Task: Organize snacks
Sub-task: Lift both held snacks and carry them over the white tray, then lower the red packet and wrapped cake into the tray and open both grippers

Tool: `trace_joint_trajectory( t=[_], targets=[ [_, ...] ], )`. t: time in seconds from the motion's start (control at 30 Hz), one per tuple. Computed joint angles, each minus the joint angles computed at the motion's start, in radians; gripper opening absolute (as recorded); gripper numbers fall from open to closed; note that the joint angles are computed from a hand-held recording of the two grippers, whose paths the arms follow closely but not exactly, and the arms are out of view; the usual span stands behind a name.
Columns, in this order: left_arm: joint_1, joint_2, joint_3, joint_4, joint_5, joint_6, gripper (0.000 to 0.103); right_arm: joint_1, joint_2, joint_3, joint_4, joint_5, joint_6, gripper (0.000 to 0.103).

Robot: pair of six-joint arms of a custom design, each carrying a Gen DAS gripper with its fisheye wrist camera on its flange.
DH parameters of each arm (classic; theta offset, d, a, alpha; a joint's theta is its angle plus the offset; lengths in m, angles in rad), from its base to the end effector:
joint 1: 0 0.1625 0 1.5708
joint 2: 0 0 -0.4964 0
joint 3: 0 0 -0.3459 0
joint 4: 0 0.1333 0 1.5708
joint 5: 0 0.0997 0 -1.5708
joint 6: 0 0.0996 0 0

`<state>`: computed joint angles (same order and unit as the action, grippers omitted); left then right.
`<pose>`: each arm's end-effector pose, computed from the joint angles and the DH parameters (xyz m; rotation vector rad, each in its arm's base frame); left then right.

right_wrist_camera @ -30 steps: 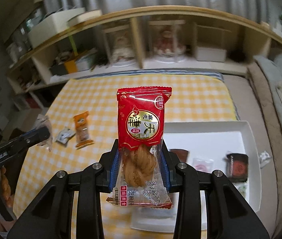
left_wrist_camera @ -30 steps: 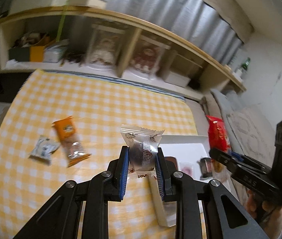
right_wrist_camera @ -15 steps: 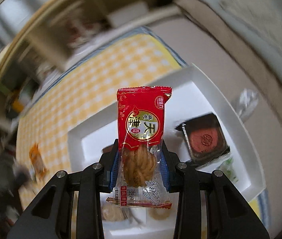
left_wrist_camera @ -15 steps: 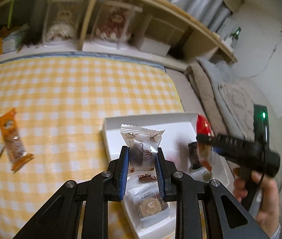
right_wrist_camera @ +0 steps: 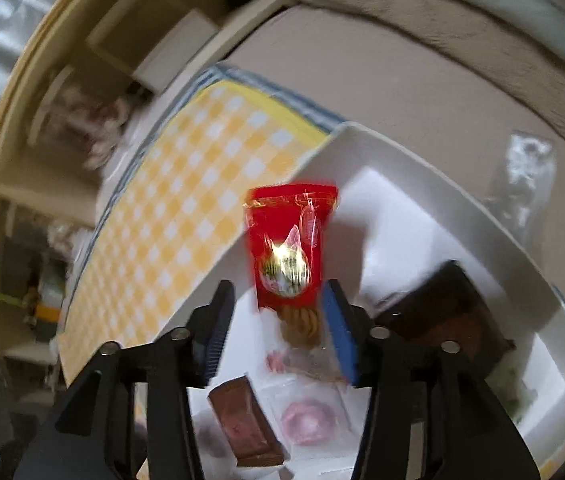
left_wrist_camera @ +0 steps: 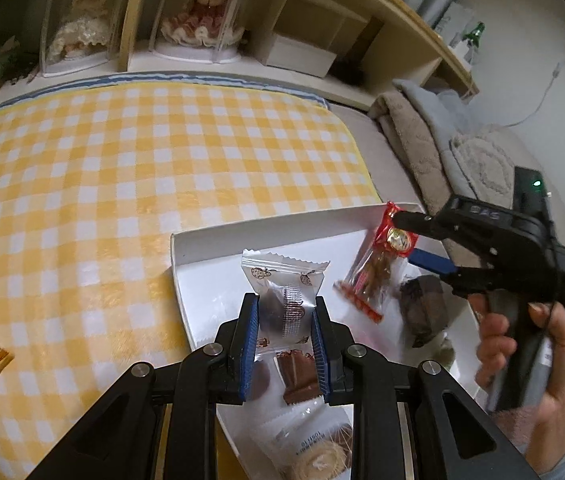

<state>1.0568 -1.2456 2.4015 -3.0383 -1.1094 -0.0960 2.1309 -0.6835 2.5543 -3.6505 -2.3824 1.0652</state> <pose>-0.0519 -0.4533 0.2620 0.4683 2.6938 -0.6021 0.2613 -0.3017 0.0991 -0.7495 -2.4440 0.9808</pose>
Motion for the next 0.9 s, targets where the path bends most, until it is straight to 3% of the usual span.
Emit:
trace_joint_trajectory(
  t=[0.13,0.27,0.3,0.33,0.37,0.5,0.6,0.67,0.77,0.9],
  targets=[
    [0.009,0.017,0.002,-0.019,-0.006,0.021,0.025,0.005,-0.026,-0.019,0.065,0.055,-0.073,0.058],
    [0.004,0.015,0.015,-0.022,-0.001,0.025,0.025,0.007,-0.055,-0.049,0.257,0.071,-0.064,0.057],
    [0.005,0.015,0.017,-0.022,0.000,0.025,0.025,0.004,-0.052,-0.055,0.286,0.070,-0.061,0.050],
    [0.005,0.013,0.017,-0.020,0.001,0.026,0.025,-0.002,-0.047,-0.058,0.307,0.073,-0.059,0.034],
    [0.006,0.015,0.016,-0.020,0.003,0.027,0.025,-0.014,-0.039,-0.060,0.335,0.085,-0.043,0.026],
    [-0.006,-0.011,0.029,-0.002,0.013,0.015,0.025,-0.013,-0.005,-0.038,0.262,0.103,-0.037,0.019],
    [-0.011,-0.022,0.035,0.002,0.013,0.012,0.025,-0.003,0.014,0.000,0.151,0.090,0.029,0.014],
    [-0.012,-0.025,0.040,0.000,0.012,0.011,0.025,0.017,0.019,0.033,0.091,0.033,0.123,0.007],
    [-0.014,-0.024,0.043,-0.005,0.010,0.005,0.025,0.025,0.028,0.088,-0.025,-0.004,0.184,0.005],
    [-0.013,-0.016,0.045,-0.014,0.008,0.007,0.025,0.016,0.069,0.122,-0.179,-0.007,0.180,0.005]
  ],
)
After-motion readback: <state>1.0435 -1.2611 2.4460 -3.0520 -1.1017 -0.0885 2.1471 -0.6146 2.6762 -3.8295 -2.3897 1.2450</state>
